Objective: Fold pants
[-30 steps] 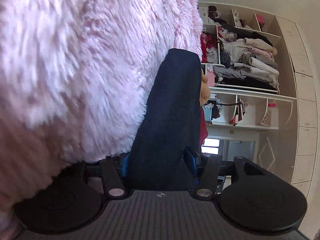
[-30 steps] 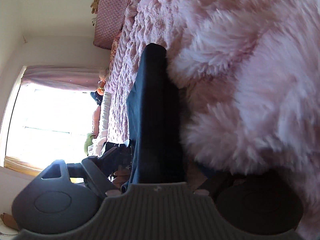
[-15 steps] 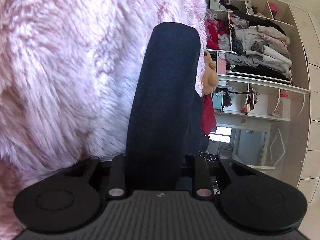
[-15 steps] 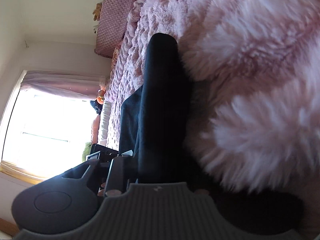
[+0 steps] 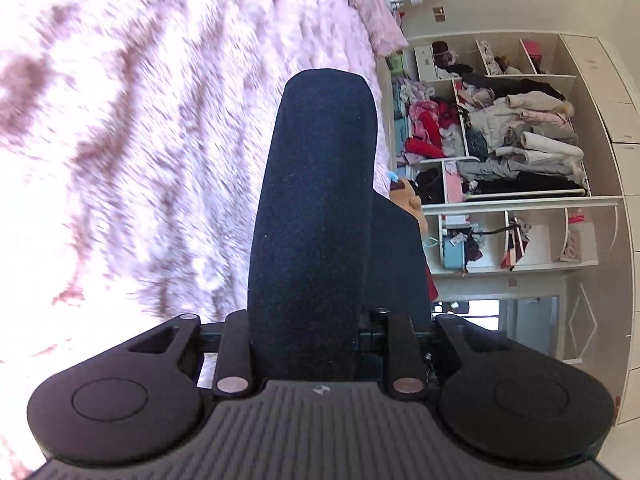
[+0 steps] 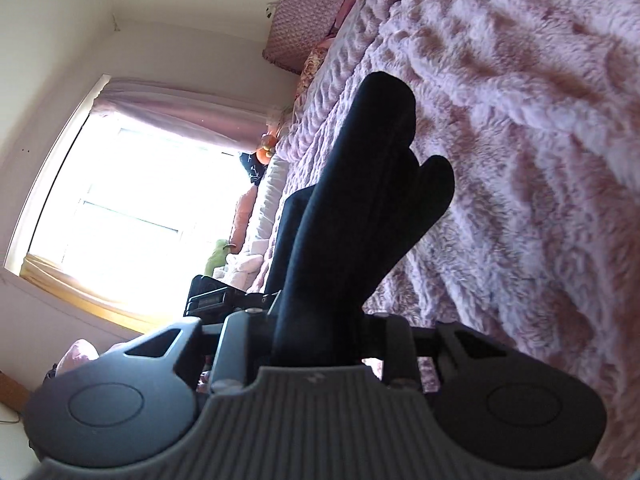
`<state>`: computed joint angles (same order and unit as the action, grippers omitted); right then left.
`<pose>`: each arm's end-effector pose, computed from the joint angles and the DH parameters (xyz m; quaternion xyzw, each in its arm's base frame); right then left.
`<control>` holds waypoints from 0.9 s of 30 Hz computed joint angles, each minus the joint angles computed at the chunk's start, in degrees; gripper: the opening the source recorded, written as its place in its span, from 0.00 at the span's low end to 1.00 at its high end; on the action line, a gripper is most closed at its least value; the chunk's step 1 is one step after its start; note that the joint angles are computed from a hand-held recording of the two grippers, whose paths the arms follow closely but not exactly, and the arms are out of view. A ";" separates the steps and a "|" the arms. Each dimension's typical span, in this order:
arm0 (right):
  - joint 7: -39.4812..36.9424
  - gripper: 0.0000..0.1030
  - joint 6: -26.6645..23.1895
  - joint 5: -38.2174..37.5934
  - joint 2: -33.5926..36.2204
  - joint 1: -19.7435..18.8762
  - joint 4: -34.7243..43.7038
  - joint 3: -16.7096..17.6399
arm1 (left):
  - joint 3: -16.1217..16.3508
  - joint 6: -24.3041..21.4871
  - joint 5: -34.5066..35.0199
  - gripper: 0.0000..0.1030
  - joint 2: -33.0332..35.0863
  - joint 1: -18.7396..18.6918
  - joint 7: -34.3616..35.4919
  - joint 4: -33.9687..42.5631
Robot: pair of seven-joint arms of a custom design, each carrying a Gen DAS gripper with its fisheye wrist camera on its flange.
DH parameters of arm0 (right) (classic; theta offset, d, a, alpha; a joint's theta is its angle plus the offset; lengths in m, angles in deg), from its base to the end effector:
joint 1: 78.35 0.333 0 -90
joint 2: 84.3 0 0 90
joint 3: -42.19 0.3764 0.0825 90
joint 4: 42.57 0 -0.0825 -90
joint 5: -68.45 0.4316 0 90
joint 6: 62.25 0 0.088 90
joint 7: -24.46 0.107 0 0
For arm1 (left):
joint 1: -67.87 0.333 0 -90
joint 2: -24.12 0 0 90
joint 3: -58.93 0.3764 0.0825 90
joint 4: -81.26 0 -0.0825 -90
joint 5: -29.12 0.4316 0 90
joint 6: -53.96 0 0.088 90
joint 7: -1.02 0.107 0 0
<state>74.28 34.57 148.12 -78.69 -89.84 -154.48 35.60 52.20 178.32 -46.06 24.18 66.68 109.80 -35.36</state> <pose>0.6198 -0.1007 0.5111 -0.5237 0.5810 0.2978 0.5472 0.6090 -0.1224 0.5207 0.6786 -0.5104 0.4389 0.2939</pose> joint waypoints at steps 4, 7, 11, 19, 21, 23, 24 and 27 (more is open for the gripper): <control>-0.43 0.24 4.23 2.96 -0.23 3.68 0.12 2.76 | 2.55 -1.11 4.12 0.29 -3.15 2.28 -1.92 -0.83; -0.48 0.24 7.61 5.80 0.66 6.78 0.99 4.64 | 4.19 -2.26 6.87 0.29 -3.69 3.96 -2.62 -0.50; -0.19 0.24 11.40 7.49 1.70 10.34 1.44 6.67 | 5.62 -2.98 10.97 0.31 -2.97 6.28 -3.15 0.45; 2.92 0.35 14.79 10.37 8.02 15.19 4.48 10.49 | 7.10 0.52 6.30 0.42 -1.69 10.40 -3.88 -4.00; 8.33 0.69 15.05 5.72 11.08 15.77 5.77 10.75 | 6.96 4.81 7.79 0.53 -1.49 11.00 -3.85 -6.90; 11.18 0.51 15.49 0.77 11.34 15.14 4.14 10.44 | 7.40 9.06 5.72 0.53 -1.83 11.83 -1.71 -11.24; 7.88 0.43 13.55 0.84 10.89 13.75 2.82 10.40 | 8.44 6.91 -1.35 0.53 -2.23 12.71 1.60 -13.61; -0.06 0.47 10.27 -2.68 7.26 10.93 -0.81 8.72 | 8.78 11.06 -11.51 0.53 -6.41 13.63 9.14 -19.21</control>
<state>74.22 44.84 145.44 -71.42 -78.91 -155.28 44.32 60.98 189.38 -57.57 17.76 80.30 118.94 -54.57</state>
